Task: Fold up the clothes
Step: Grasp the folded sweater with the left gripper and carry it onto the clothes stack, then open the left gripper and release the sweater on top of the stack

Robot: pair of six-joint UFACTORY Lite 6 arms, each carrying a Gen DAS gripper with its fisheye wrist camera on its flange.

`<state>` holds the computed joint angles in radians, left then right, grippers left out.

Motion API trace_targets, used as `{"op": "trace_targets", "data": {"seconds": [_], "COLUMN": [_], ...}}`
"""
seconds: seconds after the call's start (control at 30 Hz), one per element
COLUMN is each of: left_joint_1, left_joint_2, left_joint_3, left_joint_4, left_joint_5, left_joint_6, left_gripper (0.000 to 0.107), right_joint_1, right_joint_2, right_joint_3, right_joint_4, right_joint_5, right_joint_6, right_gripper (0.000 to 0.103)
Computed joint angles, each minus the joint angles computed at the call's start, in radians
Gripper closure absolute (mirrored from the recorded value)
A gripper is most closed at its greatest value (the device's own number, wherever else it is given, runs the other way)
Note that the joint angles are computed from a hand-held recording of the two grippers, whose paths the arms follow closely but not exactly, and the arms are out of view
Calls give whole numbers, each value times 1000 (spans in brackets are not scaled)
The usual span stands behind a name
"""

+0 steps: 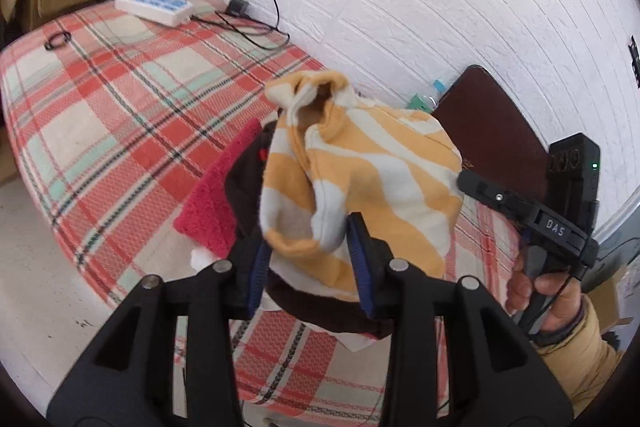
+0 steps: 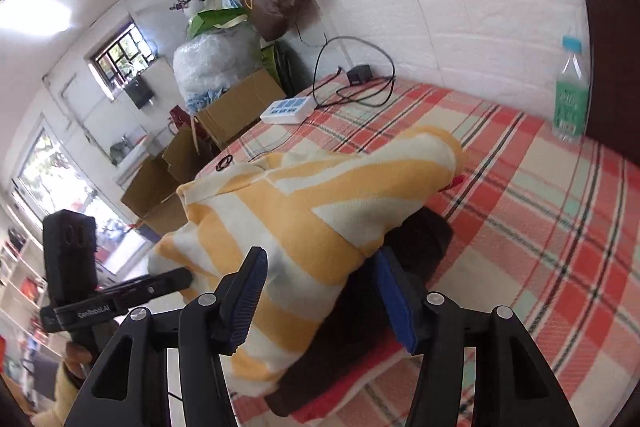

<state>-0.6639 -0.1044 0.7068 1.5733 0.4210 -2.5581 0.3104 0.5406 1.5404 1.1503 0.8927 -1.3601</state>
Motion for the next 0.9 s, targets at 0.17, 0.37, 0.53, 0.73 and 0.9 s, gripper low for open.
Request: {"op": "trace_targets", "data": {"seconds": [0.17,0.37,0.53,0.73,0.9], "left_joint_1": [-208,-94,-28,-230,-377], "left_joint_2": [-16,213,322,262,335], "left_joint_3": [131,327,294,286,405], "left_joint_4": [-198,-210,-137,-132,-251], "left_joint_5": [339,130,38,267,454], "left_joint_6": [301,445,272,172,228], "left_gripper": [55,41,41,27,18], "right_joint_1": [28,88,10,-91,-137], "right_joint_2": [-165,-119,-168,-270,-353], "right_joint_3": [-159,-232,-283,-403,-512], "right_joint_4": [78,64,79,109,130], "right_joint_5": [-27,-124,-14,126,151], "right_joint_6": [-283,-361,-416,-535,-600], "right_gripper": [47,47,46,29,17]}}
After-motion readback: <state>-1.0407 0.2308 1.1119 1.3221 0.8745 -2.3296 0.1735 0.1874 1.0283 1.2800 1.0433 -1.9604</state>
